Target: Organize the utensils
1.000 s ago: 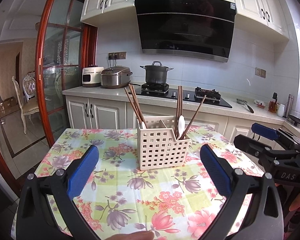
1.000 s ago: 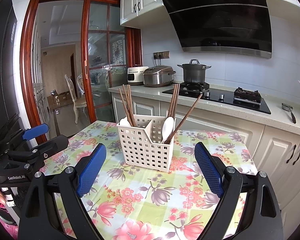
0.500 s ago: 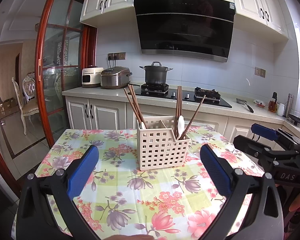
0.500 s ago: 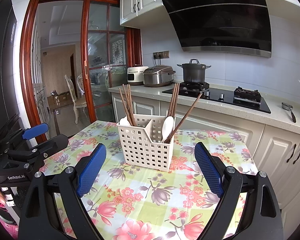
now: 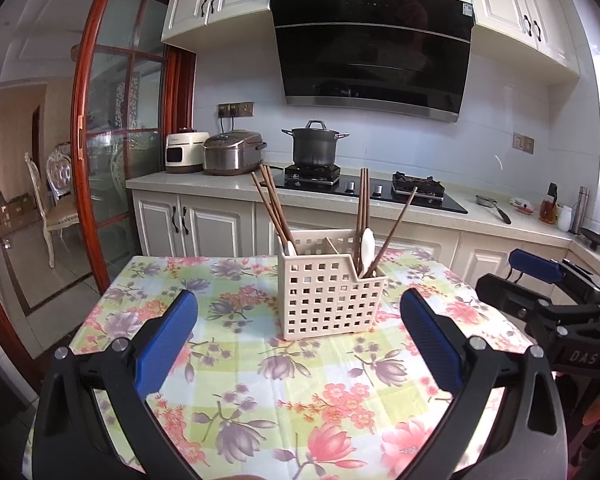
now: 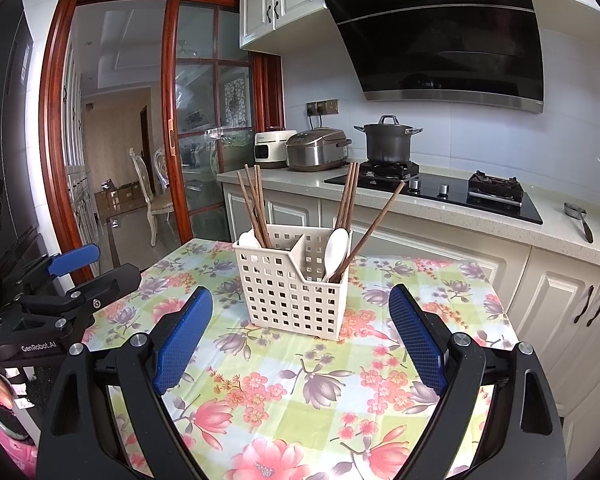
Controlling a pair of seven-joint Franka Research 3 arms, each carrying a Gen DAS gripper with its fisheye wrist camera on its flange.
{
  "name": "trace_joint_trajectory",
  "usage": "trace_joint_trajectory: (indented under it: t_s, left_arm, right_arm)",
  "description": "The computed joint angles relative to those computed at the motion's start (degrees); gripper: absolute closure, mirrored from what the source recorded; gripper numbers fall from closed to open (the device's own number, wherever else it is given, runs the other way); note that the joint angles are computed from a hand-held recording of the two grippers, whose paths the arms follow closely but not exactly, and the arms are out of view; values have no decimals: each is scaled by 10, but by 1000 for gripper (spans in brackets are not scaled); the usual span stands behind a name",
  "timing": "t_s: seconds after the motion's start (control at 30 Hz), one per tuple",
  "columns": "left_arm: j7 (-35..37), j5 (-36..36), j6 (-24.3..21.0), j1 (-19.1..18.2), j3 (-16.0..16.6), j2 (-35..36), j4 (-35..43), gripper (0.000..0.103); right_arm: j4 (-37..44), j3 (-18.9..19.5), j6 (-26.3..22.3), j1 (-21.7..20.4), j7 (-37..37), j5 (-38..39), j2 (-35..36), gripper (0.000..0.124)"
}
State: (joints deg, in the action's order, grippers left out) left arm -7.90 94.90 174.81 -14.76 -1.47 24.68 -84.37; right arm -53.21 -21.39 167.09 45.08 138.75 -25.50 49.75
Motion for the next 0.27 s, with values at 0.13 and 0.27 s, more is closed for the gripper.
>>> trace_joint_trajectory:
  t_s: [0.13, 0.27]
  left_arm:
    - [6, -3, -9, -3, 2, -1, -3, 5]
    - [21, -11, -19, -4, 0, 1, -1, 5]
  right_arm:
    - [-5, -2, 3, 1, 1, 1, -1, 40]
    - [-13, -4, 6, 2, 2, 2, -4, 40]
